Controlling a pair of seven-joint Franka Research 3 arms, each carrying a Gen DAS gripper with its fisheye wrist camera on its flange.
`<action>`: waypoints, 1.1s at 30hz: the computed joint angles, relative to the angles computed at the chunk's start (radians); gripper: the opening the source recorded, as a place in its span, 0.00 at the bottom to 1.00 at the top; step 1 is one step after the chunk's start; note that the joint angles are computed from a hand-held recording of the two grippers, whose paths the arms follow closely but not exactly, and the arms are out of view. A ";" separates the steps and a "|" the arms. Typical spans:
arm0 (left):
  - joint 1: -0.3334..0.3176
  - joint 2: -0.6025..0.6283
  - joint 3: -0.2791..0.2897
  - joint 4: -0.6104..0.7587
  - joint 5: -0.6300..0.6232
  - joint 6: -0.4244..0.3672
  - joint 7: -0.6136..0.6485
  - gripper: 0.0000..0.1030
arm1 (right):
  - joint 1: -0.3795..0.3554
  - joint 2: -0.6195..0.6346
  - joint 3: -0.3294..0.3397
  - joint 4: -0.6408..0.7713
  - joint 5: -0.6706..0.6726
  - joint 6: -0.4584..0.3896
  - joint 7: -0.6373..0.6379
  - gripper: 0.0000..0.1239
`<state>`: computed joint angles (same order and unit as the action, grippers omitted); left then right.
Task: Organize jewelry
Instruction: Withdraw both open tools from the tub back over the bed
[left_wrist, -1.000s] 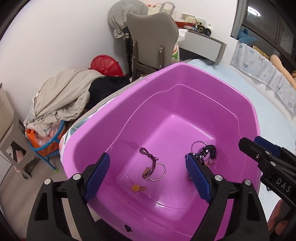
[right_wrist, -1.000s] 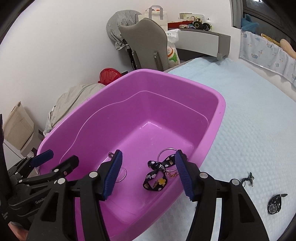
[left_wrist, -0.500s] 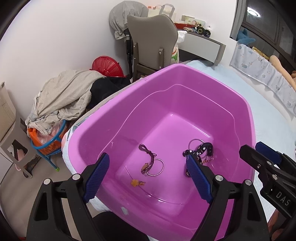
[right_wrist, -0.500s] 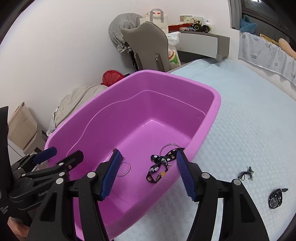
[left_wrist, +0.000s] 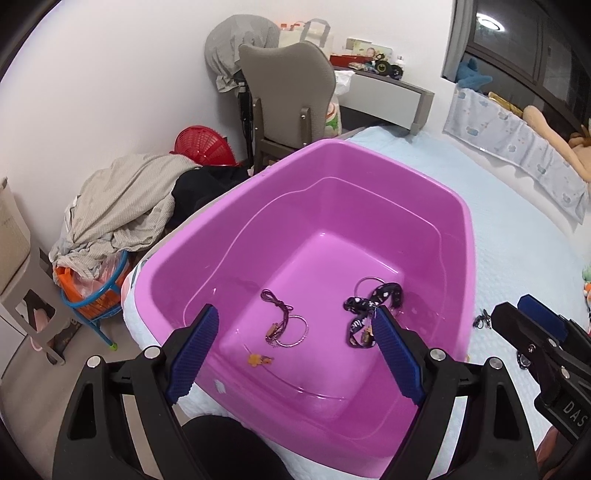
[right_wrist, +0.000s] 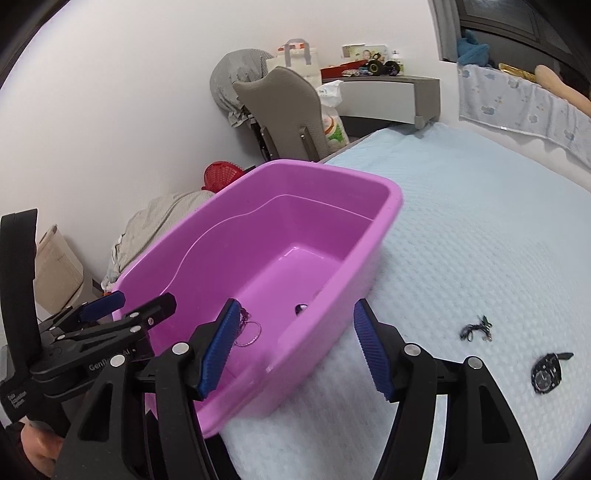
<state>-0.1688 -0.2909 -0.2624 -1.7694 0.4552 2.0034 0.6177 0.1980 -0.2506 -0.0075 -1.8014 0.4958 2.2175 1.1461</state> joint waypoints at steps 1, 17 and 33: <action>-0.002 0.002 -0.003 0.004 0.001 -0.001 -0.001 0.81 | -0.004 -0.012 -0.005 -0.012 0.002 0.001 -0.001 0.50; -0.074 0.076 -0.049 0.100 0.016 -0.006 0.001 0.81 | -0.075 -0.150 -0.080 -0.137 0.040 0.006 -0.006 0.50; -0.182 0.168 -0.081 0.157 0.010 0.025 0.040 0.81 | -0.190 -0.322 -0.136 -0.344 -0.038 -0.015 -0.009 0.50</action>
